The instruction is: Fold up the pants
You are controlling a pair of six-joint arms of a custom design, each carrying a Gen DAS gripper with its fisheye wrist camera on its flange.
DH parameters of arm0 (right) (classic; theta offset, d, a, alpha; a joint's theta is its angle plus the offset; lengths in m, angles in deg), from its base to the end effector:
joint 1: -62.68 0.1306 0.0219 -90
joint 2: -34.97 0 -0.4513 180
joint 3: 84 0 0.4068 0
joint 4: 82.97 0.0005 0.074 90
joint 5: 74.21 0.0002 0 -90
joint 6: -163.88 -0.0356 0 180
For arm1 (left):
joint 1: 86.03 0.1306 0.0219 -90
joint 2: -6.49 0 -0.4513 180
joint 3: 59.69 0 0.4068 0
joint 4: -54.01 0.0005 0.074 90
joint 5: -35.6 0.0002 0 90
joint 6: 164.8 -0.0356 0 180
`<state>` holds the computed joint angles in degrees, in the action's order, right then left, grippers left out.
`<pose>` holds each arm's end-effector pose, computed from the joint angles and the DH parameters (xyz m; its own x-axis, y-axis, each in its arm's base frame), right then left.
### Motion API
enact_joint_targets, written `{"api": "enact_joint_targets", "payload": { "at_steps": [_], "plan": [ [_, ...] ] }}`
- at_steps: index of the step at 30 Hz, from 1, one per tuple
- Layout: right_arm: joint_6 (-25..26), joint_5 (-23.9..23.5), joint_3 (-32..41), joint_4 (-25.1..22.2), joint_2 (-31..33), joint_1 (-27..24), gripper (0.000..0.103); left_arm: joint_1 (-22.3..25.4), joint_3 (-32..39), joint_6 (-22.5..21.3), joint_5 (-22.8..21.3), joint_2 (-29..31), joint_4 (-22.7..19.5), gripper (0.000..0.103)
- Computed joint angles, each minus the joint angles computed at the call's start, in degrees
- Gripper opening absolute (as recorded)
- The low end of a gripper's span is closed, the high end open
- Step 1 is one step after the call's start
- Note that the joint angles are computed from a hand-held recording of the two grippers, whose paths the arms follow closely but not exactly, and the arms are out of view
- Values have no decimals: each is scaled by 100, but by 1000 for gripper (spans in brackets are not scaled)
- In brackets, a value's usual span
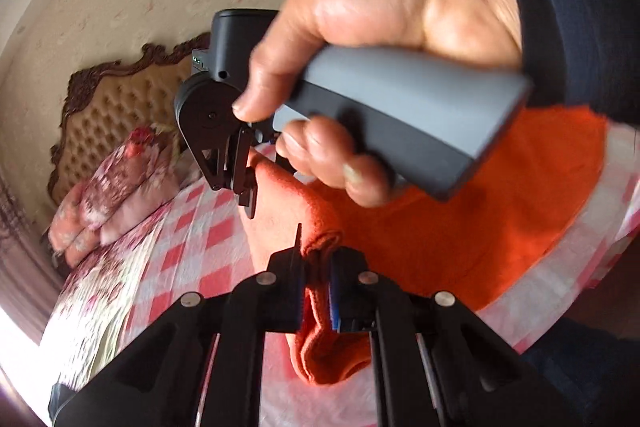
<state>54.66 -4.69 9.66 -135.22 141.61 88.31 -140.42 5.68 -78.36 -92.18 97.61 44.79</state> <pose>0.5289 0.2670 0.3741 -0.9499 -0.1137 -0.2910 -0.2379 0.8670 0.4379 0.2972 -0.3784 0.3464 -0.3113 0.5190 -0.7961 0.3703 0.8377 0.4013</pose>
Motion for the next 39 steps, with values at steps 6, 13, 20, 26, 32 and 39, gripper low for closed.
{"api": "enact_joint_targets", "payload": {
  "at_steps": [6, 13, 20, 26, 32, 39],
  "plan": [
    [207, 88, -1008, 240, -1238, -1077, 9, -517, 807, -606, 589, 474, 303, 9],
    [564, -456, -2307, 614, -1770, -2639, 9, -1108, 1711, -1091, 747, 1631, 216, 9],
    [895, -1270, -2887, 1168, -1472, -3179, 21, -1209, 2077, -1425, 463, 2305, 15, 23],
    [1319, -1503, -2866, 1149, -1440, -3274, 22, -1173, 2176, -1586, 327, 2509, 47, 8],
    [1643, -1495, -2718, 1007, -1806, -3382, 7, -1365, 2446, -1694, 196, 2459, 136, 8],
    [1834, -159, -2906, 1160, -2091, -3286, 7, -1282, 2704, -1838, 515, 2603, 96, 8]
  ]
}}
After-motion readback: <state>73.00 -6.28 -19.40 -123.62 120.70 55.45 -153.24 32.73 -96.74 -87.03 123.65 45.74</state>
